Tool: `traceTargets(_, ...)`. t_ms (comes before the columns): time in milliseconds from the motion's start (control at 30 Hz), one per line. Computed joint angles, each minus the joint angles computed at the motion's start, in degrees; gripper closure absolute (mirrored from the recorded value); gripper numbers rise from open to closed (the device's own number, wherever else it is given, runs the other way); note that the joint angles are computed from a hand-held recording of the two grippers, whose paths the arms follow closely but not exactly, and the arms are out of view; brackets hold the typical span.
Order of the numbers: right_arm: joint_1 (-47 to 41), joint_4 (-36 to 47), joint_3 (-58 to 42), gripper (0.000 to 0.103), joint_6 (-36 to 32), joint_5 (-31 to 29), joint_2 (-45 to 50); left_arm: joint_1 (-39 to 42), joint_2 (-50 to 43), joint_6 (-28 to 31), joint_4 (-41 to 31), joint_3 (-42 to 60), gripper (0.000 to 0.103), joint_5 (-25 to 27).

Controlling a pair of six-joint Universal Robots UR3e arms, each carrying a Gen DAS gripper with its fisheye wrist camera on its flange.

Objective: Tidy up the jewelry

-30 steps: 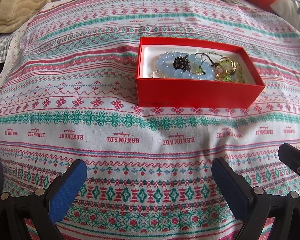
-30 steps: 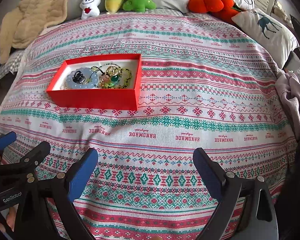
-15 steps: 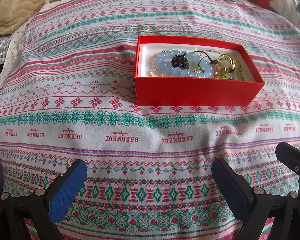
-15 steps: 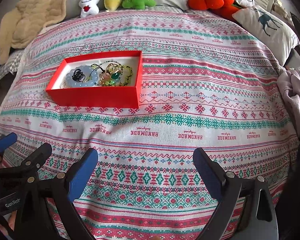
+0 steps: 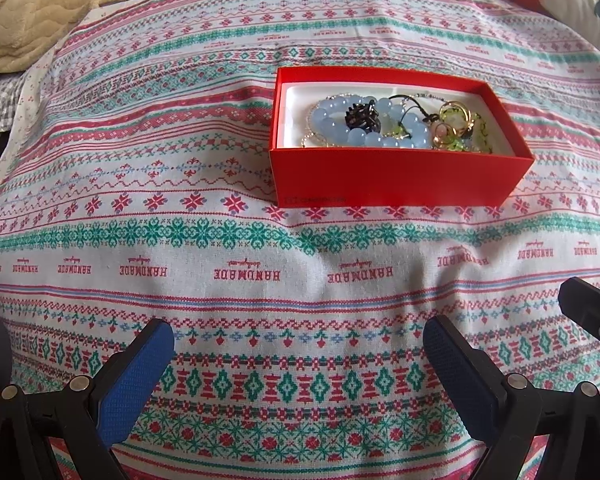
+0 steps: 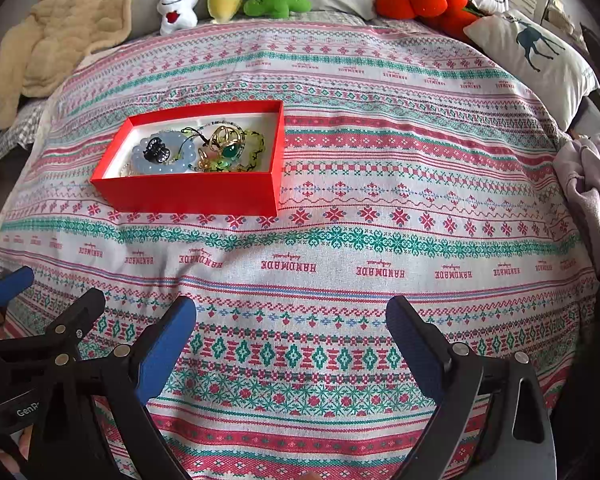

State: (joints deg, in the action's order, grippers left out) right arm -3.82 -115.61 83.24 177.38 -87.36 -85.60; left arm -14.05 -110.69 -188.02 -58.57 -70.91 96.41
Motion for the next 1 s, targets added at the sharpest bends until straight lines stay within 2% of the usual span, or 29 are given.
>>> traceTargets(1000,0.9,-1.1,1.0,0.006,0.8,-0.9,0.0,0.6,0.8,0.1,0.3,-1.4,0.001,0.3)
